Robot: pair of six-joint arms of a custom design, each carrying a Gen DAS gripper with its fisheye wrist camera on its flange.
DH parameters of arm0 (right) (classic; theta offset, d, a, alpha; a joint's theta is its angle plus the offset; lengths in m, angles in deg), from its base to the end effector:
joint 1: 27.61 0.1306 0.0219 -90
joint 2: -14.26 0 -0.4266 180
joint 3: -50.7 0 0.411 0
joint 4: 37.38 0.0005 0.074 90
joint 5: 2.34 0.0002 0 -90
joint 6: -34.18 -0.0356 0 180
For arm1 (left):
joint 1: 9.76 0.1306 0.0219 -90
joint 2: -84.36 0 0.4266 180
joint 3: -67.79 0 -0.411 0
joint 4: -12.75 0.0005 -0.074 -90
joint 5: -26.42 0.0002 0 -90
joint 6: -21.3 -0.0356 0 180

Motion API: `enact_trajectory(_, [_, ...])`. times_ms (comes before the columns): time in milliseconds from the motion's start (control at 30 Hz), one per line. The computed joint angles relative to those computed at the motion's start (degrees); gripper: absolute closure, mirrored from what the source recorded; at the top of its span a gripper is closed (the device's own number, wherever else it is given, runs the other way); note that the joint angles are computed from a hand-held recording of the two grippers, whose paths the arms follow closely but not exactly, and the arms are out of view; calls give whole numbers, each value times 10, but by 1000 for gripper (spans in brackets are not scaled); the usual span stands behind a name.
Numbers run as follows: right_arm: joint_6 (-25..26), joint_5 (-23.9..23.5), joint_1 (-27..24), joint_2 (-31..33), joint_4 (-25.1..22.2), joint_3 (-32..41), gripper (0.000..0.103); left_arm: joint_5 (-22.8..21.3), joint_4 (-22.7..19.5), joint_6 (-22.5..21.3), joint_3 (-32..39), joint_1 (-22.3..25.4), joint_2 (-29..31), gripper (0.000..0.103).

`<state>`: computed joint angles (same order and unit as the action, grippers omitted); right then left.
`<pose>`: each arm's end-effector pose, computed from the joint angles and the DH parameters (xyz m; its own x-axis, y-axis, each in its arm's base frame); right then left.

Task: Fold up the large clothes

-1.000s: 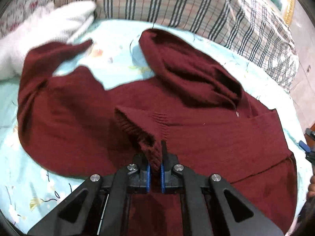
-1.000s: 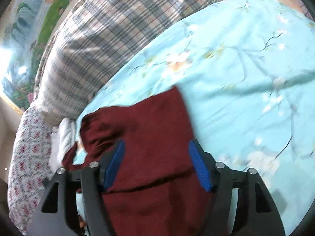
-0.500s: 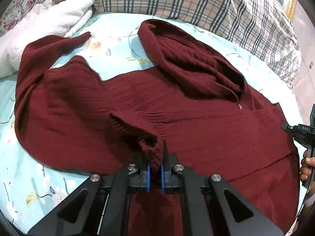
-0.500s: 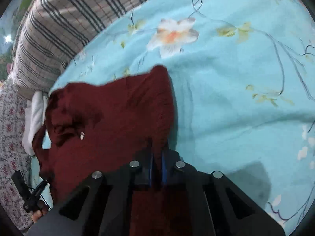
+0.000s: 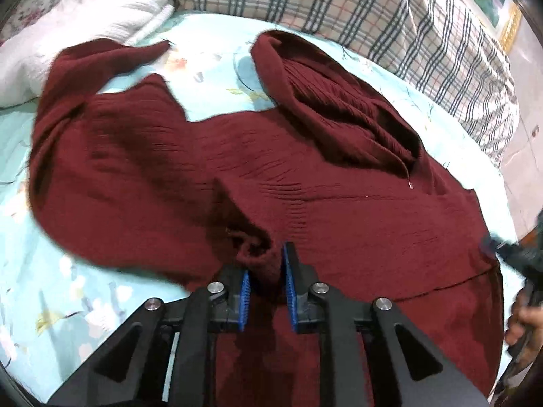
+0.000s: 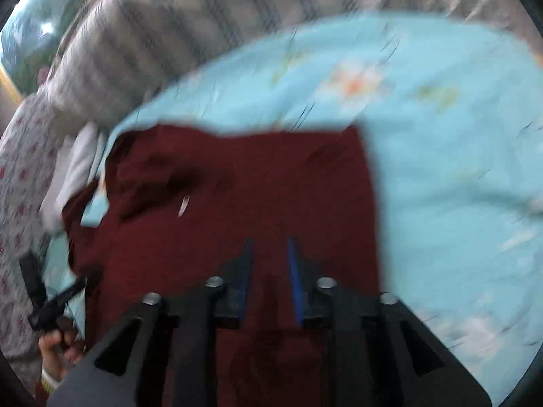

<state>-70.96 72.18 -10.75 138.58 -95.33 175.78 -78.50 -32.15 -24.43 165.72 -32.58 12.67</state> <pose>0.6978 0.2209 0.3972 -0.8856 -0.0054 -0.4645 -0.1933 0.9135 0.3581 0.5765 -0.2332 0.3723 -0.7097 -0.4331 -0.5556 -0.3573 0.9010 -0.2460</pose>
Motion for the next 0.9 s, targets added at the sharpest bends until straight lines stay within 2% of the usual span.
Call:
enact_trajectory(33, [-3,13,1,6,-7,-2,71,-9,-8,4,-4,0,-7,79])
enact_trajectory(100, [-28,0,-2,-10,26,-28,71,-44,-28,17,-17,3,-30,67])
enact_trajectory(167, [-48,-31,-3,-29,54,-46,71,-68,-33,29,-30,14,-51,47])
enact_trajectory(267, [-52,-65,5,-59,96,-77,69,-92,-48,46,-28,44,-65,40])
enact_trajectory(333, [-48,-90,14,-69,105,-86,66,-98,-61,34,-6,64,-55,37])
enact_trajectory(367, [-47,-102,17,-72,109,-89,65,-108,-70,20,11,73,-44,30])
enact_trajectory(467, [-54,-127,31,-73,108,-91,64,-145,-118,-35,92,95,10,23])
enact_trajectory(567, [-55,-146,42,-72,106,-91,64,-185,-202,-97,208,114,97,17])
enact_trajectory(633, [-55,-147,49,-70,101,-84,64,-202,-269,-116,289,128,160,17])
enact_trajectory(733, [-50,-148,53,-68,92,-76,64,-197,-315,-118,353,148,213,18])
enact_trajectory(800, [-45,-145,54,-66,86,-71,64,-178,-297,-122,352,161,217,34])
enact_trajectory(833, [-44,-146,54,-65,83,-70,64,-166,-287,-126,348,164,216,69])
enact_trajectory(867, [-42,-146,54,-64,81,-69,64,-145,-277,-129,340,169,211,96])
enact_trajectory(900, [-40,-145,54,-63,79,-69,64,-129,-263,-127,327,173,202,96])
